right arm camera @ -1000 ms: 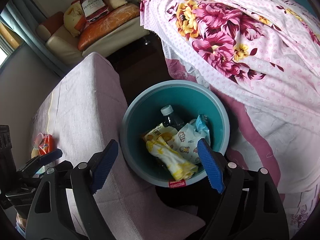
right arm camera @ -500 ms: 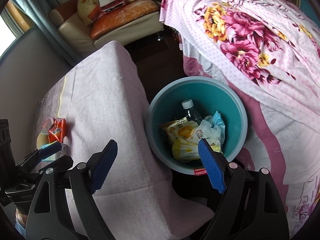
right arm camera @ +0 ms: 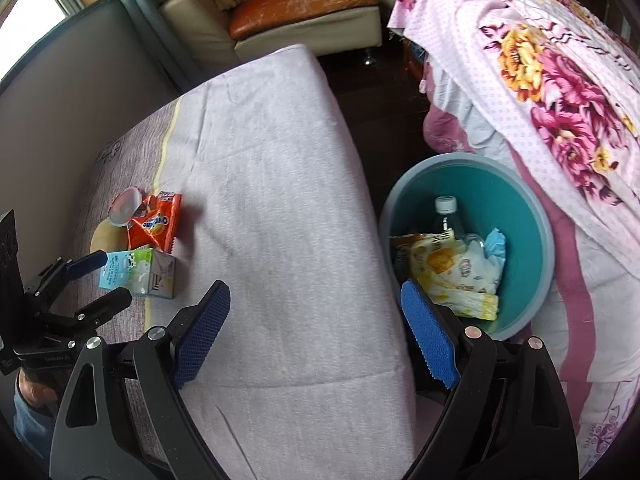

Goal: Collect trash
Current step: 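Move both tools back toward the milk carton and orange snack pack, then grasp the blue milk carton with the left tool while the right tool grasps the orange Ovaltine pack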

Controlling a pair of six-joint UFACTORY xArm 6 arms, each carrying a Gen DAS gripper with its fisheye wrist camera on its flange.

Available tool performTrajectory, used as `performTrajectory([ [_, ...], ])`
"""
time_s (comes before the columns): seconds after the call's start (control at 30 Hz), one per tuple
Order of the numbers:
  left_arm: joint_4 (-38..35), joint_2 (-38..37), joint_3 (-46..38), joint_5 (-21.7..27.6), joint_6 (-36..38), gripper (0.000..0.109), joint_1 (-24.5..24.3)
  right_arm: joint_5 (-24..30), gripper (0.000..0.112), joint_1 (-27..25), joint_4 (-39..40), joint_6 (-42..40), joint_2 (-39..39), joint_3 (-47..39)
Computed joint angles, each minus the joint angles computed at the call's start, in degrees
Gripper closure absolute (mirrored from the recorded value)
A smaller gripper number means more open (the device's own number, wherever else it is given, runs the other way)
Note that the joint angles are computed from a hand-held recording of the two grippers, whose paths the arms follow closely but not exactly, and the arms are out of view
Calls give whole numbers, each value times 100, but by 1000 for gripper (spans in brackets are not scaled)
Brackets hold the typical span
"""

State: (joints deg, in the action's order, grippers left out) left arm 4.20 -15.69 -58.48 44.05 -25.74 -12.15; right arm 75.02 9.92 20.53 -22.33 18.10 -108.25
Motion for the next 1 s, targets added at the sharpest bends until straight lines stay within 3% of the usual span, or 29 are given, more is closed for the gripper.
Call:
performTrajectory([
  [0.23,-418,1,141,116,1343,16,312,184,29,287,-69,196,162,-161],
  [0.47,-994,30,226,191,2453,15,268,262,29,459,-140,192,184,-194],
  [0.6,-1546,-134,369,355,3077,25,152,311,29,498,-154,155,177,-165],
  [0.83,-1144,126,323,224,2527,30,-1,361,29,505,-145,146,181,-155],
  [0.93,-1243,119,402,61,2389,51,-3,345,29,516,-164,137,164,-138],
  [1.0,-1238,-62,523,-73,2050,53,14,371,29,520,-165,123,182,-176],
])
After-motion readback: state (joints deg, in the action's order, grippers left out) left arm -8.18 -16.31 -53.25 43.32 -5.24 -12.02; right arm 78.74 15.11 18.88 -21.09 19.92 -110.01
